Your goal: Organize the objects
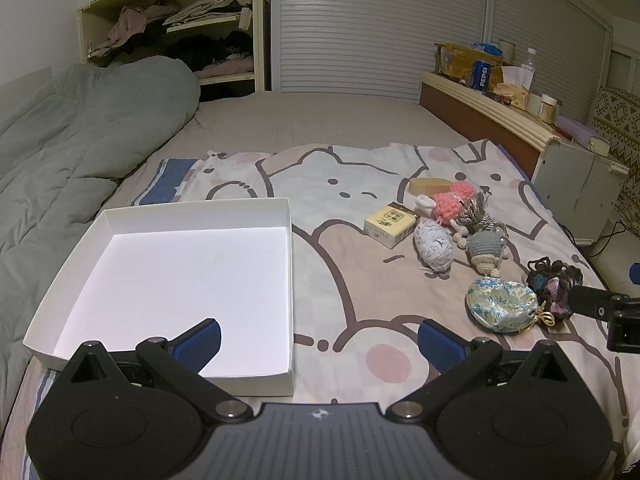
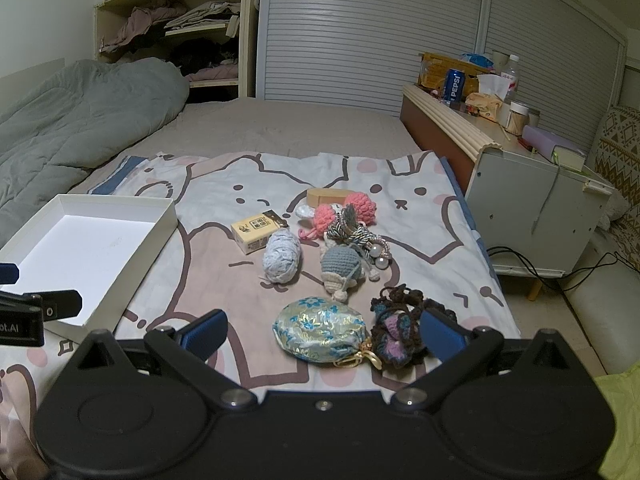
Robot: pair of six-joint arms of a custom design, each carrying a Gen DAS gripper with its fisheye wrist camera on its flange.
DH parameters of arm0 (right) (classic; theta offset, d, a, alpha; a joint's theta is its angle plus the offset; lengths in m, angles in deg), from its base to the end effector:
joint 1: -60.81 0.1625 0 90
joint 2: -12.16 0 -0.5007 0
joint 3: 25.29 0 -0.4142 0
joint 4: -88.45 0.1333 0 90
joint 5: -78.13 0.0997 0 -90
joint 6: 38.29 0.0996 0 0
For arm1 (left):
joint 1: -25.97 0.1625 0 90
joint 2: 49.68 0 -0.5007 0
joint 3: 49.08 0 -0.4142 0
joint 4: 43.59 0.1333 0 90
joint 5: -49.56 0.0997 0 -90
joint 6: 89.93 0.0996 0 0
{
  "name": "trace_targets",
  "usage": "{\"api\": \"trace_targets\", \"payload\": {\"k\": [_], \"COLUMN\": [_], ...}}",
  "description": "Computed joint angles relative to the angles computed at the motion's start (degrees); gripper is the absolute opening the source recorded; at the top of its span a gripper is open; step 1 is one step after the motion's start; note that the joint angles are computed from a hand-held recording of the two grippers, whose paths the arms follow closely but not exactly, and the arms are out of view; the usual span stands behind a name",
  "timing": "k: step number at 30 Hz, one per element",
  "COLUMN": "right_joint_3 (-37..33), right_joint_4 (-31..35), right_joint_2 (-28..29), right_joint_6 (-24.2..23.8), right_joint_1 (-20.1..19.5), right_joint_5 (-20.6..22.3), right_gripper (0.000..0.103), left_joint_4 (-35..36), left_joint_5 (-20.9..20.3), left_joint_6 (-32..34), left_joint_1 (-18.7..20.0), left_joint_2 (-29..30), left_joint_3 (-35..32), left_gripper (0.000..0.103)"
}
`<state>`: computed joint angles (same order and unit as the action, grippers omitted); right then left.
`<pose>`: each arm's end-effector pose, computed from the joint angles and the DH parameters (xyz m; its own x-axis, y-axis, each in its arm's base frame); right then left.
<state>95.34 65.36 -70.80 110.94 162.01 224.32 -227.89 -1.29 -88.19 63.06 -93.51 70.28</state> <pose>0.1307 -0.4000 0.2959 -0.5782 0.4586 0.6748 -0.4012 0.5604 -0.7246 -0.3475 -0.5087 0.0671 -0.6065 0.5132 -0.6073 0.7740 0.5557 -0.3035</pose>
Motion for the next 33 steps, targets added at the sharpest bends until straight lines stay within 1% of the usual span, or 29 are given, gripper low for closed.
{"api": "trace_targets", "payload": {"k": [33], "right_joint_3": [0.0], "right_joint_4": [0.0], "right_joint_2": [0.1], "right_joint_6": [0.1], "right_joint_1": [-0.2], "right_joint_5": [0.0], "right_gripper": [0.103], "left_joint_4": [0.7], "left_joint_5": [-0.2], "left_joint_6": [-0.7], "left_joint_1": [-0.2], "left_joint_2": [-0.1], "left_joint_3": [0.2], "left_gripper": [0.103]}}
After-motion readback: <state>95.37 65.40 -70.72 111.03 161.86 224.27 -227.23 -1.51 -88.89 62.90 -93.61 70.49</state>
